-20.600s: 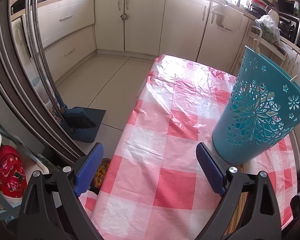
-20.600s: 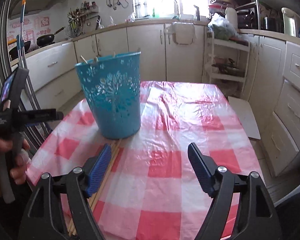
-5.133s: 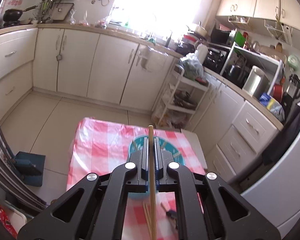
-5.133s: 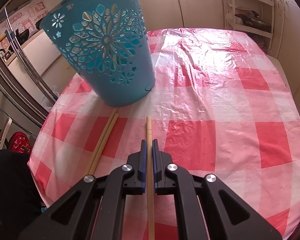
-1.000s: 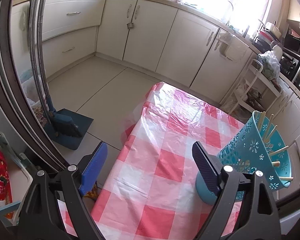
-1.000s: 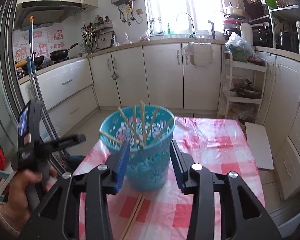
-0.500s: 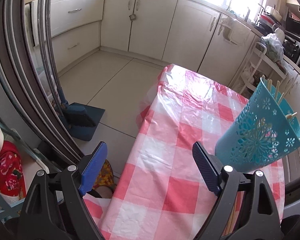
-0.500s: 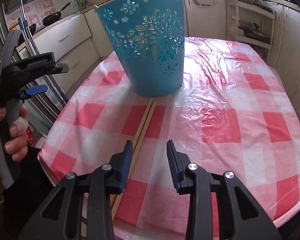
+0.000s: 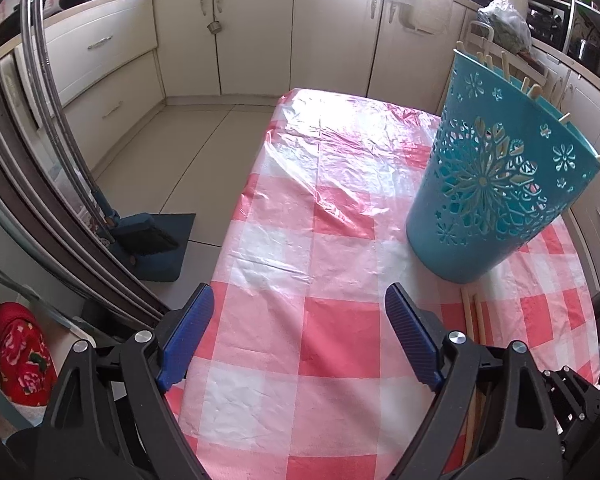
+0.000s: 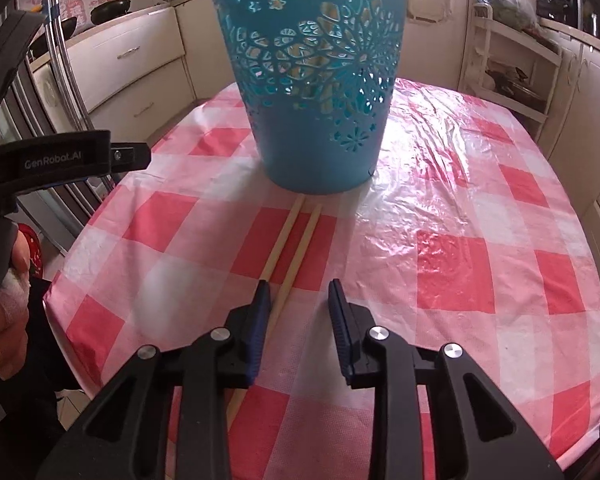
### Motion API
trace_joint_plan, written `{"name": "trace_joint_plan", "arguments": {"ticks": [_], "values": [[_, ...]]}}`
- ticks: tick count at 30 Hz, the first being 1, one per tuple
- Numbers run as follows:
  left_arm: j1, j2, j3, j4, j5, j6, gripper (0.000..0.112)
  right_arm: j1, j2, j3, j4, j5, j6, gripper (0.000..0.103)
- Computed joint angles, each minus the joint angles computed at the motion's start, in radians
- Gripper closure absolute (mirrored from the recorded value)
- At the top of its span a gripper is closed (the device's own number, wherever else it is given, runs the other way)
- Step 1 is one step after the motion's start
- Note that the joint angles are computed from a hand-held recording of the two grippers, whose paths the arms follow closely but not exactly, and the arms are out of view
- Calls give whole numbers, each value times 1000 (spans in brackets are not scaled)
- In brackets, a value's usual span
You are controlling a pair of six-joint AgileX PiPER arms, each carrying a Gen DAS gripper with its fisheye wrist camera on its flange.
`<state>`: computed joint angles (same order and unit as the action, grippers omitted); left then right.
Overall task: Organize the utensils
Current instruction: 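Pull the open right tool back to the loose chopsticks on the cloth, then close the right tool on a loose chopstick while the left tool grasps another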
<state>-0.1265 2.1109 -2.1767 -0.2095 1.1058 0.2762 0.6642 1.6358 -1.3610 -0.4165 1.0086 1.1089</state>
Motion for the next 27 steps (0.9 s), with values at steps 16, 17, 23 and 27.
{"name": "trace_joint_plan", "arguments": {"ticks": [16,17,23,27], "values": [[-162,-49,169,-40,-9,184,29,-157,-163,178,89,-45,-120,97],[-170,-48,172,-39,-11,182,29,-158,-162,181,84,-52,-111,97],[-207,-30,167,-24,-18,161,35,-180,-174,207,95,-106,-108,96],[-225,-36,181,-21,-58,170,60,-181,-179,217,90,-122,-95,96]]}}
